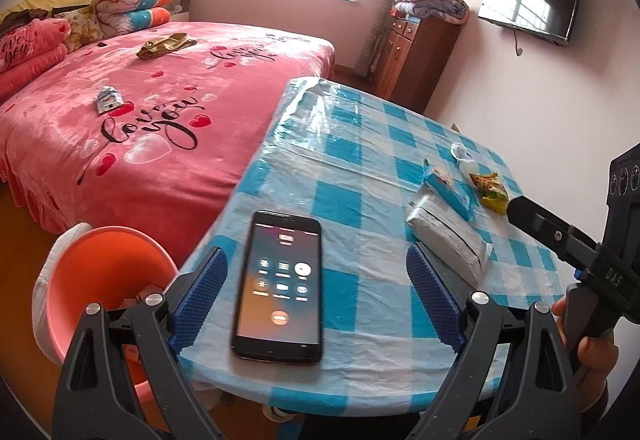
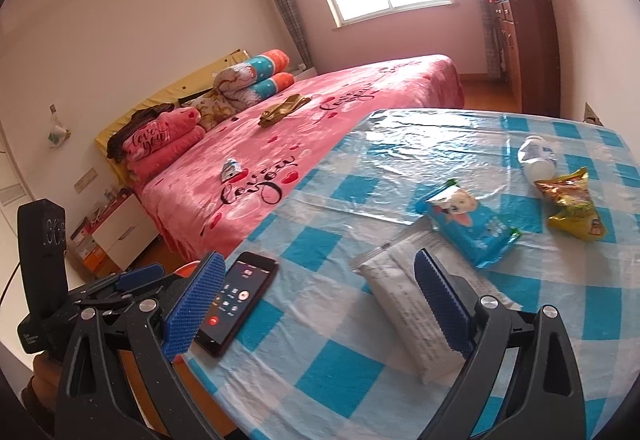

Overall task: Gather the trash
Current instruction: 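Move both open tools back over the checked table, then grasp the grey paper bag with the left tool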

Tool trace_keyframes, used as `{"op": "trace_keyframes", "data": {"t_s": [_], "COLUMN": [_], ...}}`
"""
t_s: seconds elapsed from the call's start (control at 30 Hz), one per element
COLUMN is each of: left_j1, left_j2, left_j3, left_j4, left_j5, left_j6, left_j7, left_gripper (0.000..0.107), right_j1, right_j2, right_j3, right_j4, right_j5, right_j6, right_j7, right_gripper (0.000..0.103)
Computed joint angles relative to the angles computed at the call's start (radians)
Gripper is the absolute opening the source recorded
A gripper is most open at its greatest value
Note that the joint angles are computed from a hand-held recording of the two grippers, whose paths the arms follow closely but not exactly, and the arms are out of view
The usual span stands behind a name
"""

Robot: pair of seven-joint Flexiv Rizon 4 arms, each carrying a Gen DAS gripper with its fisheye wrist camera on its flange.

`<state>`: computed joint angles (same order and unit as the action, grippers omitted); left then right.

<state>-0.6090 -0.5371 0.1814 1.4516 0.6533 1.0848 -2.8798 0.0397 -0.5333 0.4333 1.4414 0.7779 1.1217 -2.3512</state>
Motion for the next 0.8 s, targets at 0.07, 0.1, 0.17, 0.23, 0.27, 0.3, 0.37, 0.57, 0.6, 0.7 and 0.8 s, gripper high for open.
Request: {"op": "trace_keyframes", "data": {"t_s": [0.07, 0.1, 0.17, 0.23, 0.27, 0.3, 0.37, 0.57, 0.6, 0.7, 0.8], "left_j1": [0.003, 0.005, 0.004, 0.004, 0.003, 0.003, 0.001, -0.005, -0.005, -0.006, -0.005], "left_j2": [-0.01, -0.018, -0.03, -0.043, -0.049, -0.057, -0.07, -0.115, -0.123, -0.147, -0.173], "left_j3": [-0.009, -0.015, -0.02, -0.024, -0.025, -0.026, -0.028, -0.031, -0.031, -0.033, -0.035], "left_j4": [-0.013, -0.022, -0.038, -0.054, -0.061, -0.071, -0.089, -0.148, -0.16, -0.191, -0.22], "left_j5": [-0.008, -0.016, -0.028, -0.042, -0.049, -0.057, -0.073, -0.121, -0.128, -0.153, -0.179], "left_j6": [-0.004, -0.007, -0.012, -0.017, -0.019, -0.022, -0.027, -0.05, -0.054, -0.063, -0.066], "left_j7": [0.013, 0.025, 0.041, 0.059, 0.066, 0.076, 0.094, 0.156, 0.166, 0.191, 0.214], "left_gripper": [0.091, 0.091, 0.091, 0.091, 0.091, 0.091, 0.091, 0.091, 0.091, 0.091, 0.091], "right_j1": [-0.005, -0.008, -0.013, -0.019, -0.022, -0.027, -0.035, -0.05, -0.051, -0.061, -0.078], "right_j2": [-0.002, -0.004, -0.008, -0.012, -0.016, -0.021, -0.029, -0.046, -0.049, -0.061, -0.071], "right_j3": [-0.002, -0.005, -0.007, -0.009, -0.01, -0.01, -0.01, -0.011, -0.012, -0.005, 0.007], "right_j4": [-0.001, -0.002, -0.005, -0.008, -0.011, -0.016, -0.024, -0.031, -0.031, -0.035, -0.04], "right_j5": [0.003, 0.004, 0.004, 0.004, 0.003, 0.003, 0.003, -0.014, -0.02, -0.037, -0.051], "right_j6": [0.007, 0.014, 0.022, 0.033, 0.037, 0.039, 0.041, 0.089, 0.101, 0.126, 0.133], "right_j7": [-0.006, -0.007, -0.009, -0.007, -0.004, -0.002, 0.008, 0.018, 0.022, 0.031, 0.04], "right_gripper": [0.094, 0.094, 0.094, 0.094, 0.094, 0.094, 0.094, 0.094, 0.094, 0.094, 0.094]}}
